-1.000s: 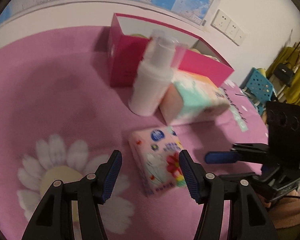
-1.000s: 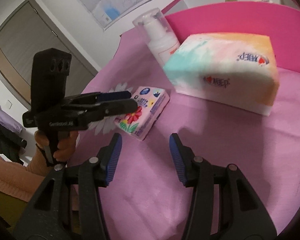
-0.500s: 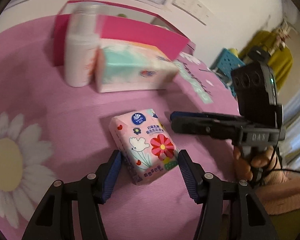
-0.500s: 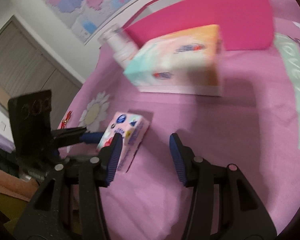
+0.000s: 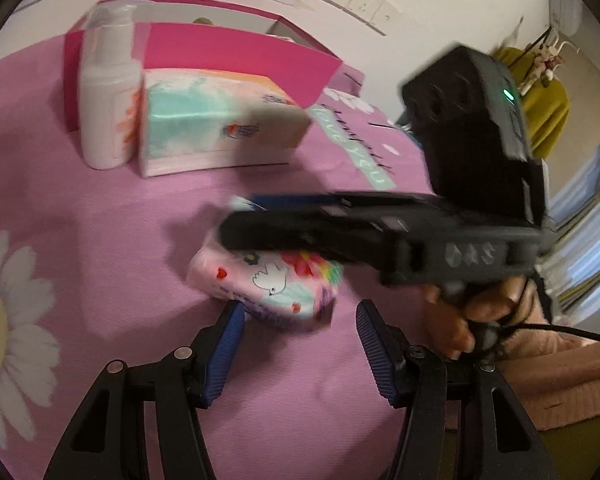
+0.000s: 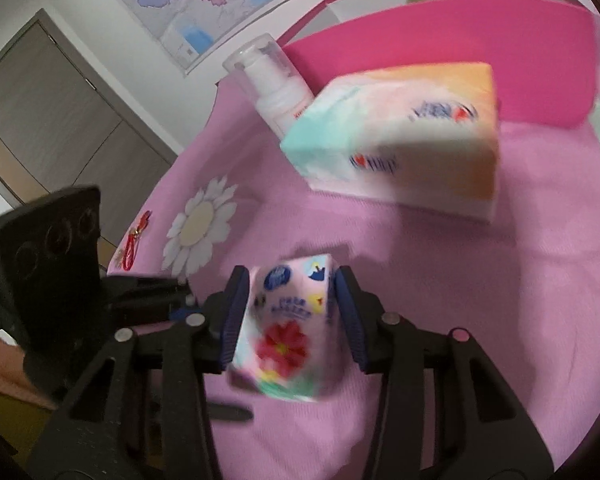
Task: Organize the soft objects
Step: 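Close both tools on the sides of the pink floral tissue pack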
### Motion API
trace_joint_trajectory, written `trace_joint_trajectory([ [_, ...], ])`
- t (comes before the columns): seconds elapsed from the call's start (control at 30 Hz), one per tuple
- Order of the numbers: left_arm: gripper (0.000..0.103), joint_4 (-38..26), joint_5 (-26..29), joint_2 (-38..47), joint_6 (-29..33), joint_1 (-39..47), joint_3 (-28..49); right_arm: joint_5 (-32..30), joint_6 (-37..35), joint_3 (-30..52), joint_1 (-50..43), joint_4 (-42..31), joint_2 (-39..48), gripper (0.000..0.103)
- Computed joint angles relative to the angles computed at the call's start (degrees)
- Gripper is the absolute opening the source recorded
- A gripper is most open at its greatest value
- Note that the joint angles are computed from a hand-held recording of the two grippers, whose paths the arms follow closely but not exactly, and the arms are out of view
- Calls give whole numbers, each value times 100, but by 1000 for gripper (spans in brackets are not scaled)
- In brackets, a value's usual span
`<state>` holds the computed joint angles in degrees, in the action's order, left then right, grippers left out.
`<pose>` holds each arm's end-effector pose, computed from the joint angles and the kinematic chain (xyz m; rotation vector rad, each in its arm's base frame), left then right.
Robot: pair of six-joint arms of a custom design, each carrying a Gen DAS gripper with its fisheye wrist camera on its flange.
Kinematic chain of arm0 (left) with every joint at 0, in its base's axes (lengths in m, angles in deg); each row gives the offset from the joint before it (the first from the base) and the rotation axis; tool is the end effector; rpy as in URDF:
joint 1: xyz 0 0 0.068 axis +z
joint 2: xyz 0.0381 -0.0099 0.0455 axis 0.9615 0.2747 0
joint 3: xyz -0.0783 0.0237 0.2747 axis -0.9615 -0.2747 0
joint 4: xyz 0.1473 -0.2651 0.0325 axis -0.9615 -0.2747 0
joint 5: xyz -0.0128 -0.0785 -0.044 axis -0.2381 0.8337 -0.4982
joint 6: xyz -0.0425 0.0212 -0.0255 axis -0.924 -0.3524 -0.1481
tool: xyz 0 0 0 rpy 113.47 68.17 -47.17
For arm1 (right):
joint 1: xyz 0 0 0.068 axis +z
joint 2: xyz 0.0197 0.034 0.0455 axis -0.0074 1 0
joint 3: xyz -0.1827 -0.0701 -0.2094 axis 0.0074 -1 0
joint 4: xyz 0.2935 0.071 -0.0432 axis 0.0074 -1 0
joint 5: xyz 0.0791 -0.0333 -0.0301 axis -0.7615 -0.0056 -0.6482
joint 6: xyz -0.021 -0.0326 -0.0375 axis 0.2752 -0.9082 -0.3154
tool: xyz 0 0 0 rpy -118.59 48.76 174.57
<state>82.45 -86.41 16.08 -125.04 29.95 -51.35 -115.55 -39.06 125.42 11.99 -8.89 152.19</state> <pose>0.1996 -0.1879 0.0520 -0.0764 2.4408 -0.6136 0.3217 0.0989 0.1166 -1.0102 2.4781 1.2172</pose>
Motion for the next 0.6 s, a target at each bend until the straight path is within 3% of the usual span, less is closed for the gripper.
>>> trace_joint_trajectory([
  [0.13, 58, -309, -301, -41, 141, -117, 122, -39, 123, -15, -184, 98, -91, 47],
  [0.33, 58, -554, -600, -681, 230, 286, -204, 191, -334, -218, -933, -444, -398, 47],
  [0.47, 51, -628, -488, -418, 400, 517, 27, 311, -701, -363, -1202, -855, -453, 47],
  [0.6, 44, -340, -14, -69, 539, 702, 168, 144, -842, -462, -1156, -1024, -422, 47],
])
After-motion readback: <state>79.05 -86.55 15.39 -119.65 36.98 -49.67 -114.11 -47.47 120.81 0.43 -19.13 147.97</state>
